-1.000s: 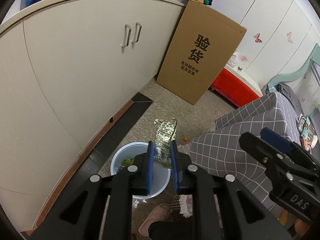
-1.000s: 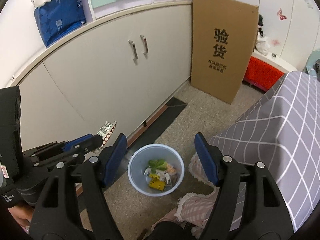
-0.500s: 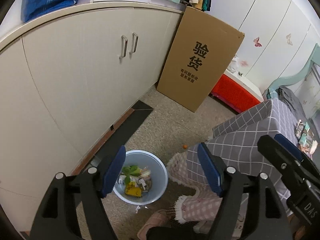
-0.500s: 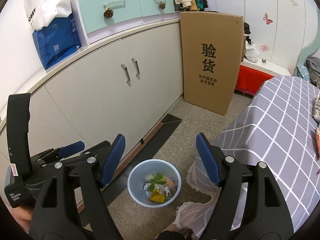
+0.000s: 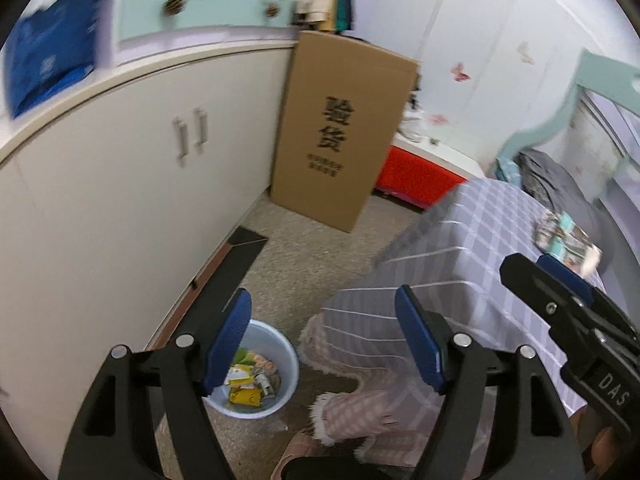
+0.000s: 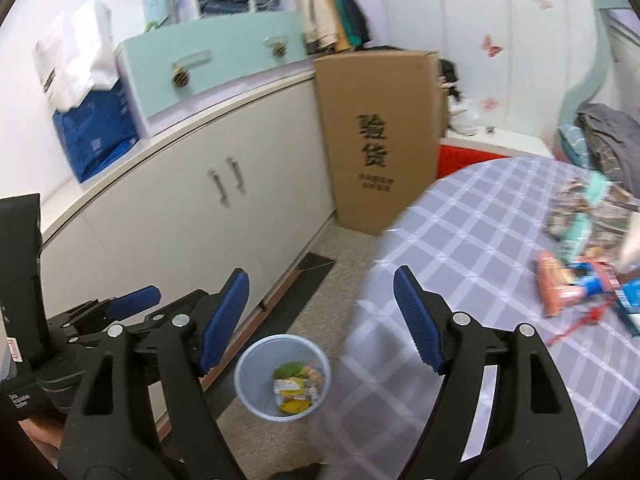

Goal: Collect trash
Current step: 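Move both tools back toward the trash pile on the table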

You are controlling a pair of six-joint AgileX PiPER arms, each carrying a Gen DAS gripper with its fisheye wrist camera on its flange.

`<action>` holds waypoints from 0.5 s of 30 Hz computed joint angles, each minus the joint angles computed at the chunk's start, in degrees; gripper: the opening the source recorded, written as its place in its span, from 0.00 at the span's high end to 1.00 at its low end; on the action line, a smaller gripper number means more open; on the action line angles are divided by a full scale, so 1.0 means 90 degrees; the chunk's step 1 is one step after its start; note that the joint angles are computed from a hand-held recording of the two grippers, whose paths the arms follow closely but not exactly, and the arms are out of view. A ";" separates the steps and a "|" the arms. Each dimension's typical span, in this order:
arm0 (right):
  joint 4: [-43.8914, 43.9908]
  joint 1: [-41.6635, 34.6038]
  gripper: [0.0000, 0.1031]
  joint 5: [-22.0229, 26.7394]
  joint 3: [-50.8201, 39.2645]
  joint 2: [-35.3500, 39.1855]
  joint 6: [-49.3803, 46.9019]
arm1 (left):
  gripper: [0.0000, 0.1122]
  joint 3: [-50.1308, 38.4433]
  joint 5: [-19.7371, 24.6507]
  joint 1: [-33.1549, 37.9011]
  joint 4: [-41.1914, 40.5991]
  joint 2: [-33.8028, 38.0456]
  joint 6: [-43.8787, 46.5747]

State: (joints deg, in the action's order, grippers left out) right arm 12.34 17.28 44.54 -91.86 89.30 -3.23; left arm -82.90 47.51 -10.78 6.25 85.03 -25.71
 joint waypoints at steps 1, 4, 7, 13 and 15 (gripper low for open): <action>0.0095 -0.0243 0.28 0.0046 0.0063 -0.0100 -0.0142 | 0.35 -0.0195 0.0077 -0.0284 0.0180 0.0120 -0.0143; 0.0357 -0.1028 0.28 0.0148 0.0237 -0.0335 -0.0649 | 0.35 -0.0732 0.0310 -0.0918 0.0529 0.0481 -0.0398; 0.1009 -0.1936 0.28 0.0452 0.0272 -0.0417 -0.1420 | 0.35 -0.1385 0.0551 -0.1492 0.0670 0.0956 -0.0432; 0.1623 -0.3745 0.28 0.0909 0.0235 -0.0291 -0.2643 | 0.35 -0.2926 0.0982 -0.2339 0.0541 0.2084 -0.0243; 0.1719 -0.4225 0.28 0.1073 0.0091 -0.0135 -0.2888 | 0.35 -0.3477 0.1101 -0.2625 0.0746 0.2495 -0.0233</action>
